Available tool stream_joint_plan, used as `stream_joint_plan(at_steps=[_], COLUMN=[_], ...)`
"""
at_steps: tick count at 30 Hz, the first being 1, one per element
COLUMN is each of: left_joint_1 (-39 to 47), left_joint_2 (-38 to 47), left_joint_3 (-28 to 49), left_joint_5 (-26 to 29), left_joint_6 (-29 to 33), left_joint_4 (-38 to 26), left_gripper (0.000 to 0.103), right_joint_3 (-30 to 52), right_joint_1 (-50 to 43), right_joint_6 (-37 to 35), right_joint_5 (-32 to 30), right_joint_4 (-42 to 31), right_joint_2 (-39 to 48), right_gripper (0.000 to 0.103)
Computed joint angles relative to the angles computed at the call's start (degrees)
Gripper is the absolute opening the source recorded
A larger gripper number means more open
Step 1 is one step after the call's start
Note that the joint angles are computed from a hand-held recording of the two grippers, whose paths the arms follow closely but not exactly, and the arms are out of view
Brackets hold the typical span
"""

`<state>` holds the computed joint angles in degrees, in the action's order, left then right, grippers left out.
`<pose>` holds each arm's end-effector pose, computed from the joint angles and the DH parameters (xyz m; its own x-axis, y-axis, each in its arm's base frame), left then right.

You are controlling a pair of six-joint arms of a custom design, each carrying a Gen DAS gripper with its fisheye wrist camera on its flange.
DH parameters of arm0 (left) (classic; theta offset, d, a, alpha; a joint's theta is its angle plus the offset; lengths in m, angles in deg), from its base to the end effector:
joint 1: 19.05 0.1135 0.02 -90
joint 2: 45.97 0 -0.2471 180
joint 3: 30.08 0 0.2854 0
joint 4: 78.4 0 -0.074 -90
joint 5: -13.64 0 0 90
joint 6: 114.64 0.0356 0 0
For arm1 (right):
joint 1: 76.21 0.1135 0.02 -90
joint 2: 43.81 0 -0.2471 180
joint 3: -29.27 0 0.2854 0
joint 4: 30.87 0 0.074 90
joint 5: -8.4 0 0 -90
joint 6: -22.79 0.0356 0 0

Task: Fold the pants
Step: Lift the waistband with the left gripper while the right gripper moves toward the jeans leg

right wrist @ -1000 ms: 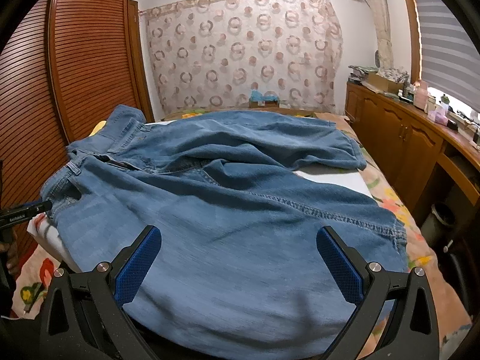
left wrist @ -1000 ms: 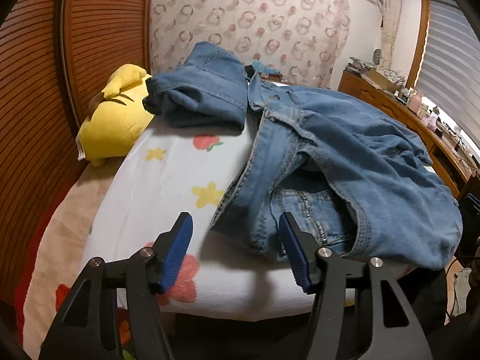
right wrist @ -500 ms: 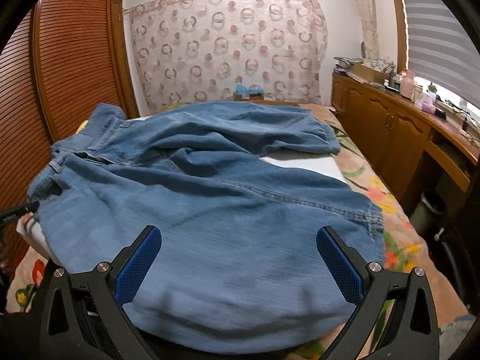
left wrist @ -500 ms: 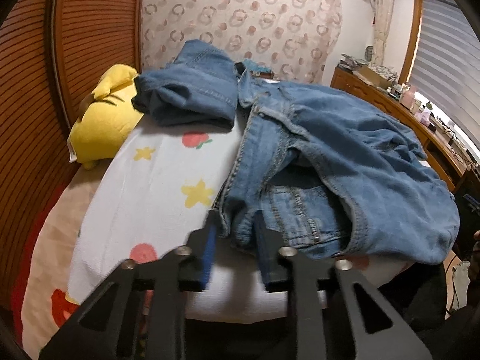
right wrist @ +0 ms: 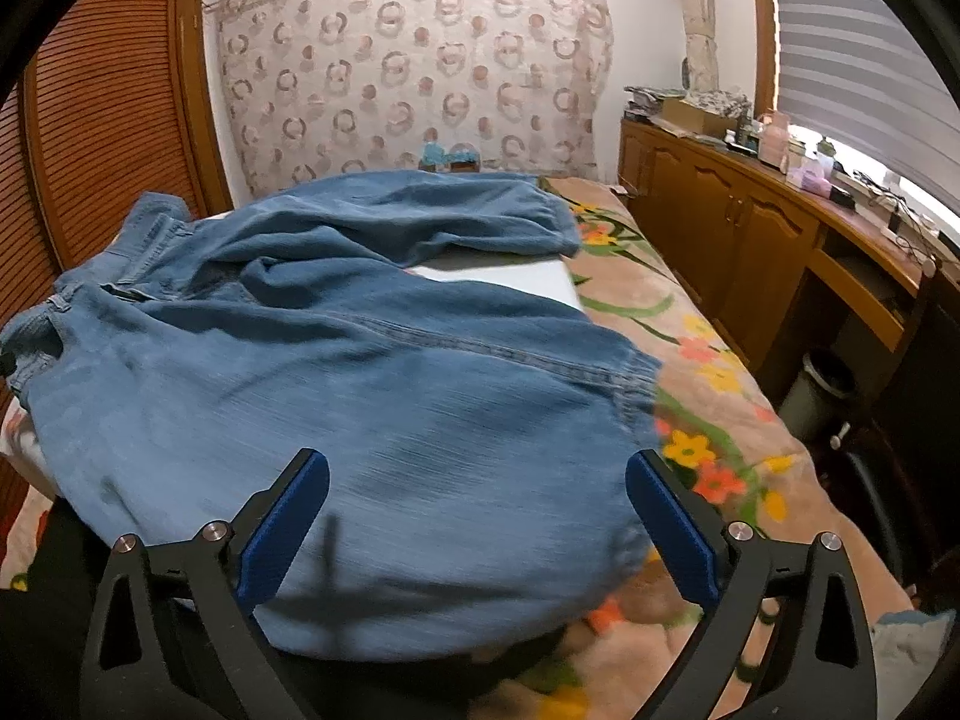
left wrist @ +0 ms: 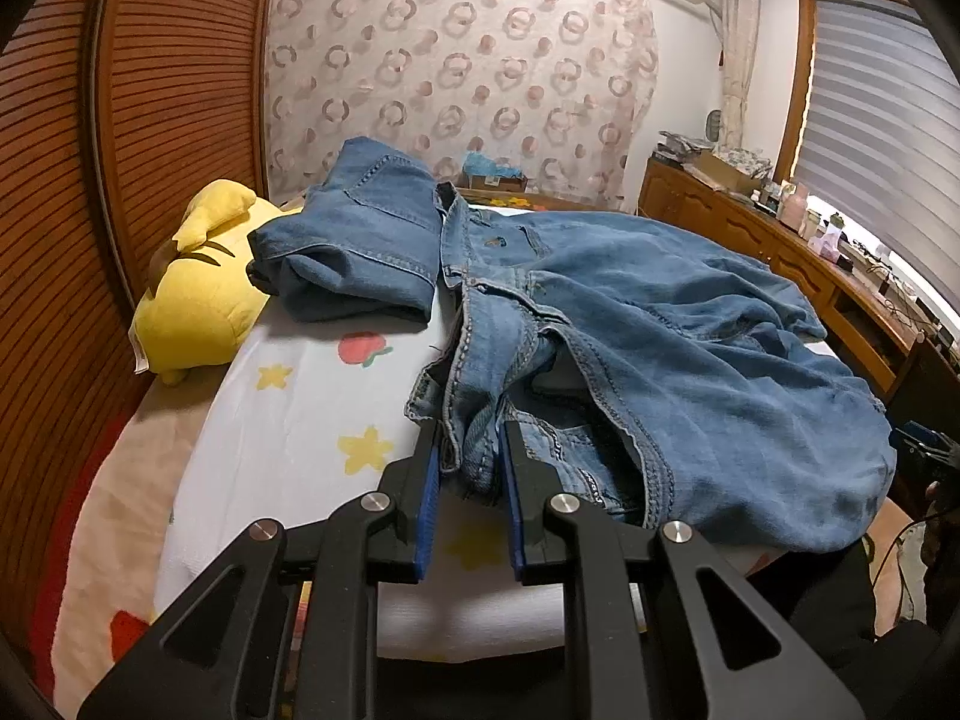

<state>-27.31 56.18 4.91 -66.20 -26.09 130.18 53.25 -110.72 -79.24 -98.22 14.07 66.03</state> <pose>0.2643 -0.0447 0.0240 -0.6240 0.0654 -0.7787 0.2622 0.9563 -0.1297 0.1757 -0.1084 -0.0095 -0.6039 0.1729 -0.7781 0.2443 0.9694 0.0257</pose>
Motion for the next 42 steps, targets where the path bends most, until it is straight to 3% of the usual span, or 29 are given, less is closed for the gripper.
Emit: stream_joint_plan(at_steps=[7, 13, 23, 28, 42], left_joint_1=[-0.1, -2.3, -7.4, -8.1, -10.7], left_joint_2=[0.2, -7.2, -9.7, -7.9, -4.2], left_joint_3=[0.1, 0.6, 8.9, 13.2, 19.8], left_joint_5=[-0.1, 0.4, -1.4, -2.0, -5.2], left_joint_6=[0.4, 1.5, 3.2, 3.5, 3.7], left_joint_4=[0.8, -1.9, -6.5, -7.9, -10.8], left_gripper=[0.018, 0.016, 0.014, 0.014, 0.014], right_joint_3=[1.6, 1.1, -0.1, 0.0, 0.6], right_joint_1=[-0.3, -0.4, -0.9, 3.7, 17.8], right_joint_6=[1.7, 1.9, 1.2, 2.2, 2.6], right_joint_5=[-0.3, -0.3, -5.0, -5.8, -9.2], right_joint_4=[-6.5, -9.4, -8.1, -9.1, -2.6], right_joint_2=[-2.2, -5.7, -8.7, -10.8, -5.5], right_gripper=[0.091, 0.091, 0.087, 0.083, 0.072])
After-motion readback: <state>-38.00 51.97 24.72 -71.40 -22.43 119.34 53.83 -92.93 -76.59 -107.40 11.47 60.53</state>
